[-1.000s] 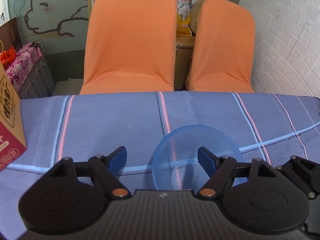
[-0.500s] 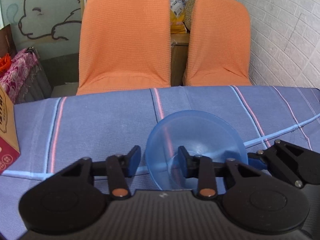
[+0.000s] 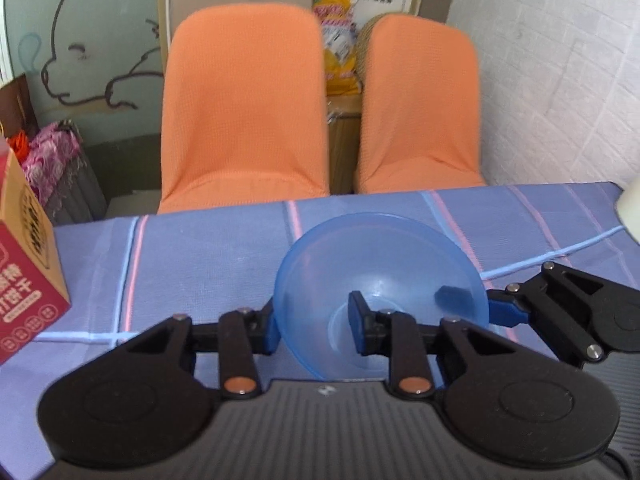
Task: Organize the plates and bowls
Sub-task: 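Close the left tool on the blue bowl's rim and lift it, then lower the blue bowl into the white bowl and open the left tool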
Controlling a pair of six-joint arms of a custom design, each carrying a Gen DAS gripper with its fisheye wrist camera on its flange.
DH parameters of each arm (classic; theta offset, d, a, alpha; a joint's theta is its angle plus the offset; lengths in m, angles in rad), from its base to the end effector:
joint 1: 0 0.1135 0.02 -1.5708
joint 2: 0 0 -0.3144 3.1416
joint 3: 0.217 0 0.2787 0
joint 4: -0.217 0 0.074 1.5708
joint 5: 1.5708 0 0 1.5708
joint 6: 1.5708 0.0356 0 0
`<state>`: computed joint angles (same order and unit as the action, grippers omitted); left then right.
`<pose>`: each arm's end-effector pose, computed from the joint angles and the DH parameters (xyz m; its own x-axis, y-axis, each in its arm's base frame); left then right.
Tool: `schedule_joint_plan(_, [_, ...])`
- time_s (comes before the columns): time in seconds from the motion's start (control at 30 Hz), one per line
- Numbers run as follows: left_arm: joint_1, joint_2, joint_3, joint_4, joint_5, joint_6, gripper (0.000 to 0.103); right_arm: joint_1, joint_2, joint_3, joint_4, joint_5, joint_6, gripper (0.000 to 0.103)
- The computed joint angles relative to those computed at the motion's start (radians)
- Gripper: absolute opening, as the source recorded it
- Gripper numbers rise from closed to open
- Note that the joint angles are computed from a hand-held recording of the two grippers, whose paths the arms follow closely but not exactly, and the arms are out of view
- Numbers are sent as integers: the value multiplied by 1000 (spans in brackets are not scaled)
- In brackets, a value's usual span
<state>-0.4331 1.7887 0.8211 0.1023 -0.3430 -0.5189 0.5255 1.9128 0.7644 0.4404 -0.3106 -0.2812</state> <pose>0.3331 -0.1409 0.1485 -0.6979 -0.1918 -0.6900 -0.1713 0.9802 -0.0992 0.3178 0.1969 0.1159 -0.3522 -0.5097 -0.7850 -0.8080 0.5889 -0.0199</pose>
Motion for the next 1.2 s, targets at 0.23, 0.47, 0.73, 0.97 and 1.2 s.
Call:
schedule_joint_plan(0.23, [-263,-142,-5,-149,-136,-144,26,-70,-288,-210,-38,-15,-59,67])
schedule_joint_plan(0.47, [-603,-85,119,-279,-263,-326,26,-325,-712,-453,-234,-146,-178,67])
schedule_joint_plan(0.73, [-814,176,379,-375,-298,-429,26,-836,-934,-524,-626,-412,-530,68])
schedule_joint_plan(0.97, [-825,280,458,-402,-273,-444,26,-997,-742,-548,-568,-488,-657,68])
schedule_joint_plan(1.2, [-795,295,444,-372,-235,-447,26,-1036,-584,-554,-471,-516,-703,68])
